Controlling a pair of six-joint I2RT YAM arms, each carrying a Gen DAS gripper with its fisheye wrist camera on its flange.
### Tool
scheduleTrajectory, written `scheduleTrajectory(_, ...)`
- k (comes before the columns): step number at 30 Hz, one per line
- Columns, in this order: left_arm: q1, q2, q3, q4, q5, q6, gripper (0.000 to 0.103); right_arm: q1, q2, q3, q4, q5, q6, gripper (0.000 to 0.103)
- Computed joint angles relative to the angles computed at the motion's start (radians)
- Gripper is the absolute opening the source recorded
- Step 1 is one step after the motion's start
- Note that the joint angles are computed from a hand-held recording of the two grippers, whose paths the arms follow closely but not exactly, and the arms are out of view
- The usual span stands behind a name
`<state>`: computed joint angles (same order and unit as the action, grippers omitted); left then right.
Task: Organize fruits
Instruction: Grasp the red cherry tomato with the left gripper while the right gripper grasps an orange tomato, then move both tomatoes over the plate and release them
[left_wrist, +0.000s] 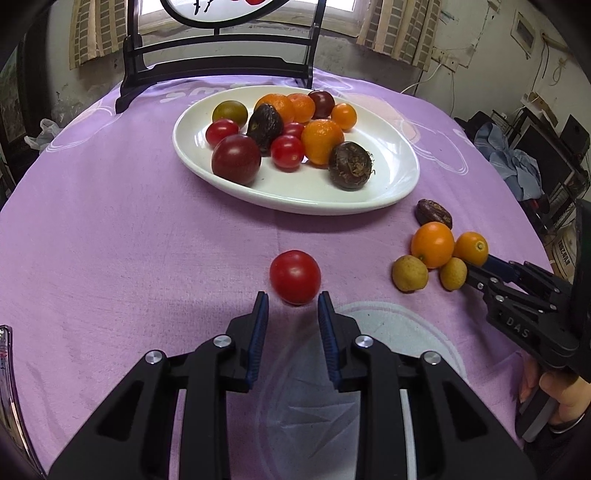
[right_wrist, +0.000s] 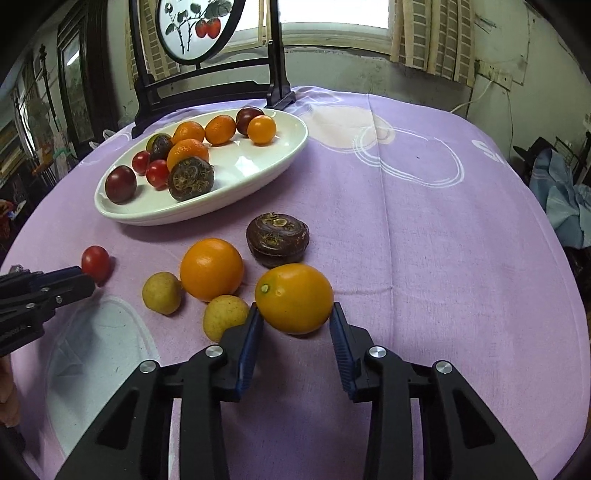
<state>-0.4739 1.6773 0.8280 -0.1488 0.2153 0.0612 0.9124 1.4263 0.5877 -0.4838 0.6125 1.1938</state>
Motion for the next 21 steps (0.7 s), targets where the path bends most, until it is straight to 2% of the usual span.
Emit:
scheduleTrajectory(10,-0.018,0.056,0.013,0.066,-0.013,-0.045,0.029,0.114,-0.039,0.033,-0.108,0.07,0.118,0.038)
scheduleTrajectory(15,-0.034,0.046,-0.002,0.094,-0.021,-0.014,0.027,0.142,-0.038,0.046,-0.123,0.086,0.135,0.038)
scheduleTrajectory(21,0.008,-0.036,-0.003,0.047,0.066,-0.024,0.026,0.161,-0.076,0.054,-0.126,0.108,0.142,0.038)
